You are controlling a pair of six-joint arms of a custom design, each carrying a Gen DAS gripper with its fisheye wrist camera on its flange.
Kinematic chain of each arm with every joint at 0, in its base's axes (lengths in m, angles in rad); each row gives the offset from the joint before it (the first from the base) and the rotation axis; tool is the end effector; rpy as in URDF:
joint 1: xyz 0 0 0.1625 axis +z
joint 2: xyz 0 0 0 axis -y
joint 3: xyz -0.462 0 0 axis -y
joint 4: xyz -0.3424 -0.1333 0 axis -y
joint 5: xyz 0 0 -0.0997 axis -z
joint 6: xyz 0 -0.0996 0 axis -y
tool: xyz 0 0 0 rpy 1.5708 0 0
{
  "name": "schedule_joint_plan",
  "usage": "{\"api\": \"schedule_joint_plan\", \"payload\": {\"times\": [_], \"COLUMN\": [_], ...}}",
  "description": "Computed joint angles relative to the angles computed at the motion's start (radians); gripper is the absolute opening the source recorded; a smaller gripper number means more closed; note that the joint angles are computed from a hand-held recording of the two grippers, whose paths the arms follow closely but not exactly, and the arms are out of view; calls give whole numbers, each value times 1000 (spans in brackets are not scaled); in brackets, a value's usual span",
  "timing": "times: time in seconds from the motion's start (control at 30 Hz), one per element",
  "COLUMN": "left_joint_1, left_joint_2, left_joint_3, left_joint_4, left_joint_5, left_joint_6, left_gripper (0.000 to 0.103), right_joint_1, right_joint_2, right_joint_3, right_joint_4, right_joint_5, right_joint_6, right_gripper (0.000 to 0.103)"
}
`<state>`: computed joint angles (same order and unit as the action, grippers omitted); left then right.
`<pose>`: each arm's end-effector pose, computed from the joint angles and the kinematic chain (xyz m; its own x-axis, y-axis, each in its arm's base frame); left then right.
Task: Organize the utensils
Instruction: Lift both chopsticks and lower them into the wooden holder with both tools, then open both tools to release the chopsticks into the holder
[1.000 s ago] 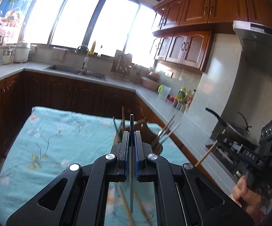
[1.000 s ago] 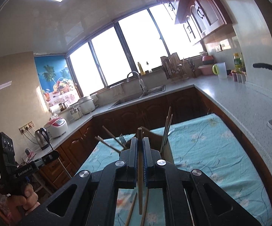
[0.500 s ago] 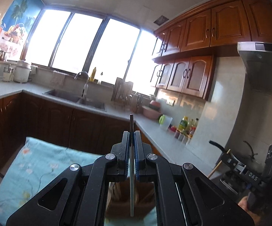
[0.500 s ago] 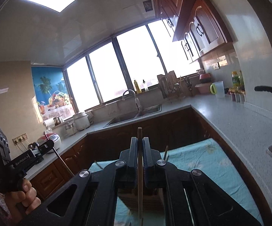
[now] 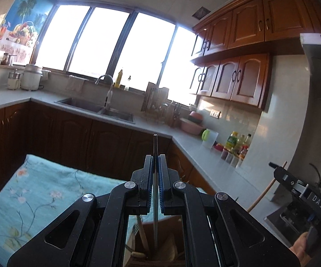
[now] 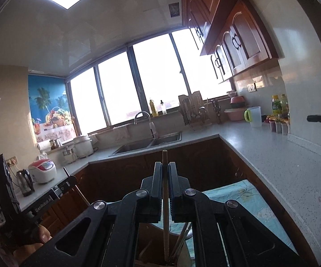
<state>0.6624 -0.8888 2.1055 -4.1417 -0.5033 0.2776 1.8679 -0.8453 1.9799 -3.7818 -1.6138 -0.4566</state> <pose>-0.2415 -0.4681 0.2870 -0.8876 -0.1040 -0.4487 0.4291 0.1671 -0.8877 0.2949 -0.5227 0.2384 -0.8061 -0.4301 0.4064 -0.5508 0.2942 -0.7811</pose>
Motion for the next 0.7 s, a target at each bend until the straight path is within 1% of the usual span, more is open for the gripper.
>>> {"api": "schedule_joint_plan", "payload": {"times": [0.1,0.23,0.33,0.4,0.47,0.6,0.7], "left_joint_1": [14,21,18,18,22,20,18], "left_joint_2": [13,22,32,27,19,18,24], "left_joint_3": [33,65,84,97,108,116,116], "left_joint_4": [17,49,60,96,130,177,170], "left_joint_5": [-21,-39,-29,-27,-32,-26,-19], "left_joint_6": [-43,-72,-70,-99,-123,-156,-148], "left_gripper": [4,4,4,4,4,4,4], "right_joint_1": [-11,-27,-41,-49,-54,-58,-59], "right_joint_2": [25,46,50,50,50,31,25], "right_joint_3": [26,50,66,70,78,75,71], "right_joint_4": [-33,-30,-22,-10,-29,3,20], "right_joint_5": [-2,-7,-9,-10,-9,-15,-23], "right_joint_6": [-15,-15,-6,-3,-9,7,12], "right_gripper": [5,5,5,5,5,5,5]}}
